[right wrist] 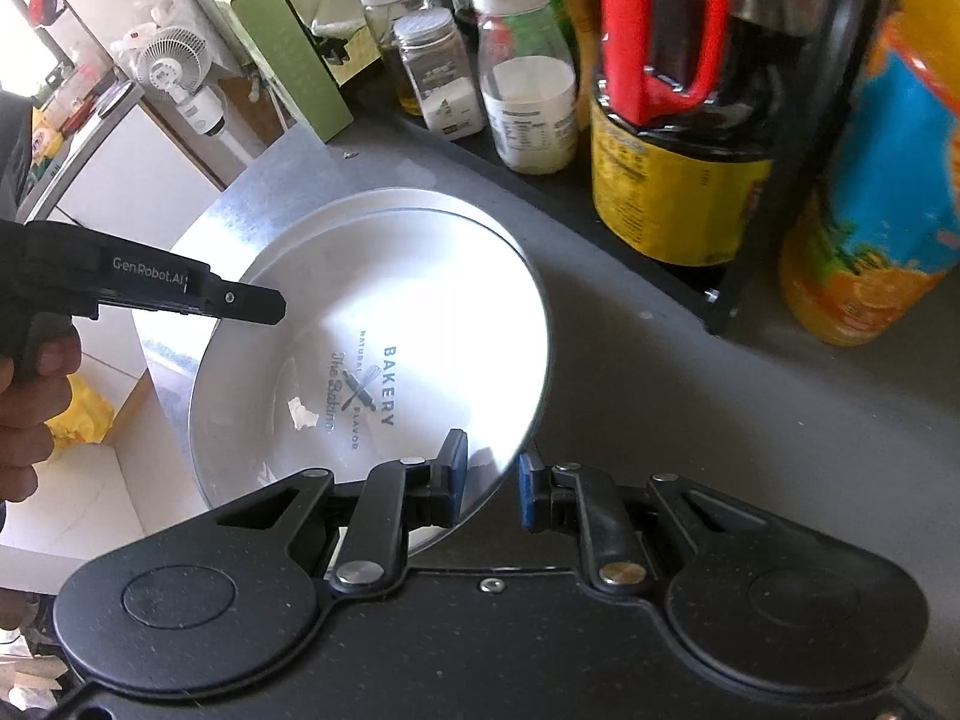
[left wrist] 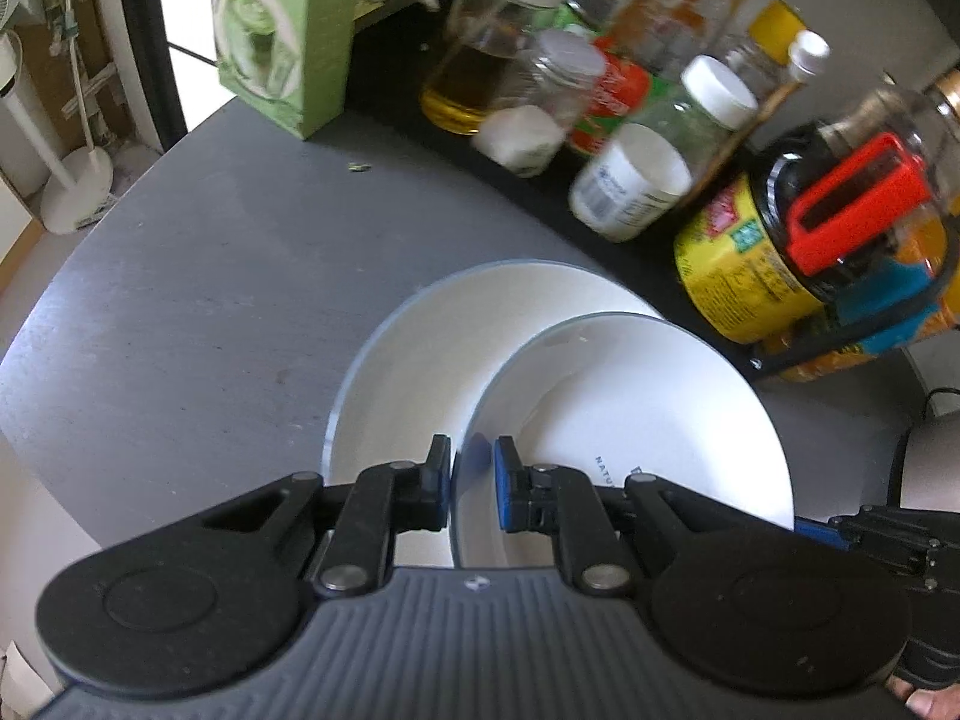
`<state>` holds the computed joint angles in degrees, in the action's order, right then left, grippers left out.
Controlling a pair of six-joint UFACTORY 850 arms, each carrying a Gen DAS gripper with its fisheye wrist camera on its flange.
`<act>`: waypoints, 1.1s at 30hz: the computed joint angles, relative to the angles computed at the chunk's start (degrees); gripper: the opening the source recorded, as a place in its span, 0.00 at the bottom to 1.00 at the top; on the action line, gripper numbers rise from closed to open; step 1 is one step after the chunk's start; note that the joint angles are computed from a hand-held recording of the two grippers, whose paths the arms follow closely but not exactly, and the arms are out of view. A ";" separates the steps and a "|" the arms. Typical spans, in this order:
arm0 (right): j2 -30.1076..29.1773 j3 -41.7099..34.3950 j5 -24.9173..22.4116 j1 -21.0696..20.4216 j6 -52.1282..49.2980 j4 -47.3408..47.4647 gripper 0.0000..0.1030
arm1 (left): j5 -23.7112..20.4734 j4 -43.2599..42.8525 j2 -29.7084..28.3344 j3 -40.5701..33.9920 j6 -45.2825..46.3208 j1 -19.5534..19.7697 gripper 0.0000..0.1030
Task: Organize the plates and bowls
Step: 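Lower the 'BAKERY' plate onto the 'Sweet' plate and open both tools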
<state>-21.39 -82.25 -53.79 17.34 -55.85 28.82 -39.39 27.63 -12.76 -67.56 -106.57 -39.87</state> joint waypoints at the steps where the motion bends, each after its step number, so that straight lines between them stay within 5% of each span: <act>1: -0.05 0.00 -0.06 0.13 -0.03 -0.01 0.17 | 0.46 0.02 0.43 0.72 0.00 0.28 0.13; 14: -1.79 -1.86 -1.03 0.51 2.37 -1.12 0.18 | 4.91 -2.12 3.07 4.92 5.76 3.68 0.13; 22: -3.44 -4.17 -3.85 0.03 6.38 -0.37 0.23 | 1.65 -1.21 1.58 3.08 9.21 2.66 0.11; 33: -2.80 -3.47 -4.55 -0.51 7.02 0.38 0.25 | 2.61 -0.62 0.91 3.28 5.83 2.31 0.12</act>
<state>-24.18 -85.71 -58.34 16.83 -48.83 29.20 -36.78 27.01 -11.85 -64.27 -100.74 -37.56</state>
